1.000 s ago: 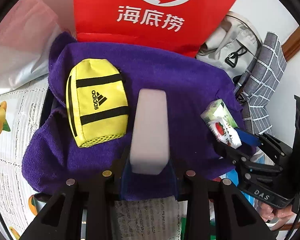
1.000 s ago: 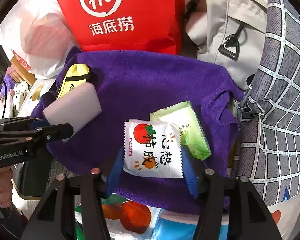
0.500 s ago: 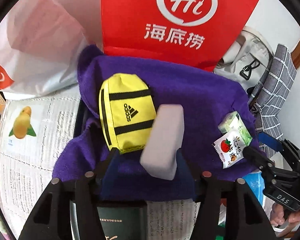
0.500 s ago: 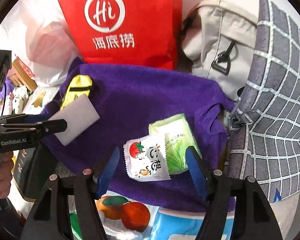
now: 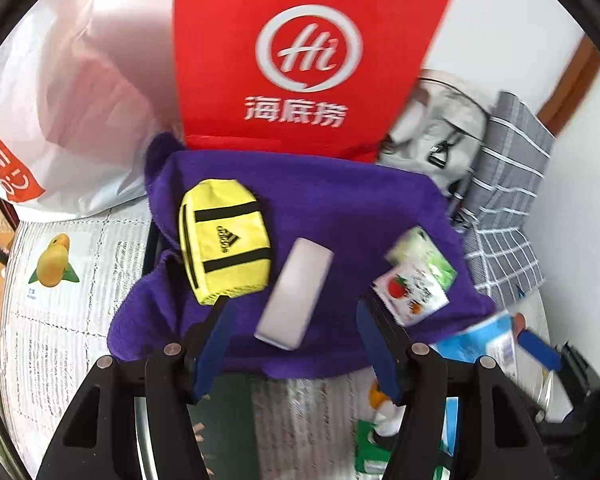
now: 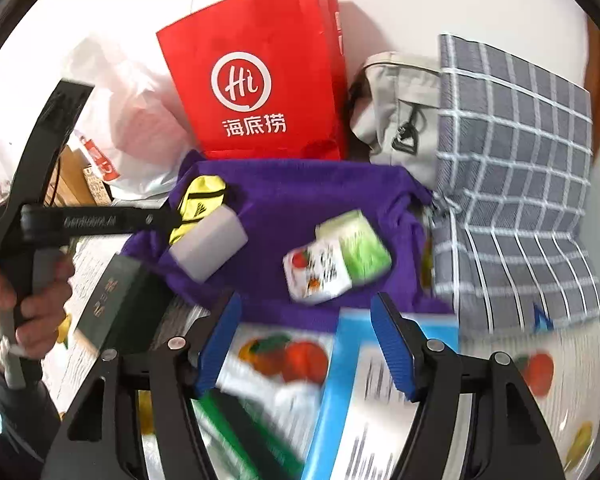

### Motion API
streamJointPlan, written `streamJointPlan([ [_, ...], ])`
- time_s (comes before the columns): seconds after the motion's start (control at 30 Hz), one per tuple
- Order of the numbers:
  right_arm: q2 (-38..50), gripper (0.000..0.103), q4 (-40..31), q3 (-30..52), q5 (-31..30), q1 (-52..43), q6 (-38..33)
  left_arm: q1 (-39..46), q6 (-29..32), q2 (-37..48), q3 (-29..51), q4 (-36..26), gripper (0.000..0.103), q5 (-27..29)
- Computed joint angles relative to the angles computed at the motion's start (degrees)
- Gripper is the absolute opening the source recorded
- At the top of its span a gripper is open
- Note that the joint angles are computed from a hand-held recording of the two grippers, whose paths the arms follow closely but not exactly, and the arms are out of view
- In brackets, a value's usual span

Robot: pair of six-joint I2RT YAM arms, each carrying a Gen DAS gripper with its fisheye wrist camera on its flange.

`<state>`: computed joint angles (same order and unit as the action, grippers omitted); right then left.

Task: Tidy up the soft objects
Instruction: 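Release the white block onto the towel with the left tool while the right tool releases the packet, then move the left tool to the black strap while the right tool grasps the white mesh bag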

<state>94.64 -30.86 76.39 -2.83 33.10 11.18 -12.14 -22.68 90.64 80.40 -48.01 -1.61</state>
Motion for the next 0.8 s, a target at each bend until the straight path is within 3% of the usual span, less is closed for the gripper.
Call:
streamJointPlan([
  [0.13, -6.5, 0.054, 0.2, -7.5, 3.6, 3.4, 1.0, -2.3, -1.2, -5.5, -4.5, 0.9, 0.061, -1.4],
  [0.3, -14.2, 0.054, -0.2, -15.6, 1.9, 6.1, 5.1, -4.0, -3.1, -12.3, -11.7, 0.7, 0.061, -1.5],
  [0.47, -21.4, 0.072, 0.4, -24.2, 2.8, 12.8, 9.7, -5.4, -6.5, -21.6, -19.7, -0.6, 0.061, -2.7],
  [0.6, -24.0, 0.076, 3.1, -30.5, 8.9, 21.9, 12.4, -7.2, -9.2, -29.4, -25.5, -2.1, 0.061, -3.0],
  [0.73, -20.6, 0.076, 4.0, -31.9, 16.7, 30.2, 15.9, -10.8, -12.0, -34.7, -29.5, -4.1, 0.061, -4.9],
  [0.8, -18.6, 0.081, 5.1, -31.9, 17.6, 32.2, 17.1, -13.2, -13.8, -37.2, -31.3, -5.5, 0.061, -6.5],
])
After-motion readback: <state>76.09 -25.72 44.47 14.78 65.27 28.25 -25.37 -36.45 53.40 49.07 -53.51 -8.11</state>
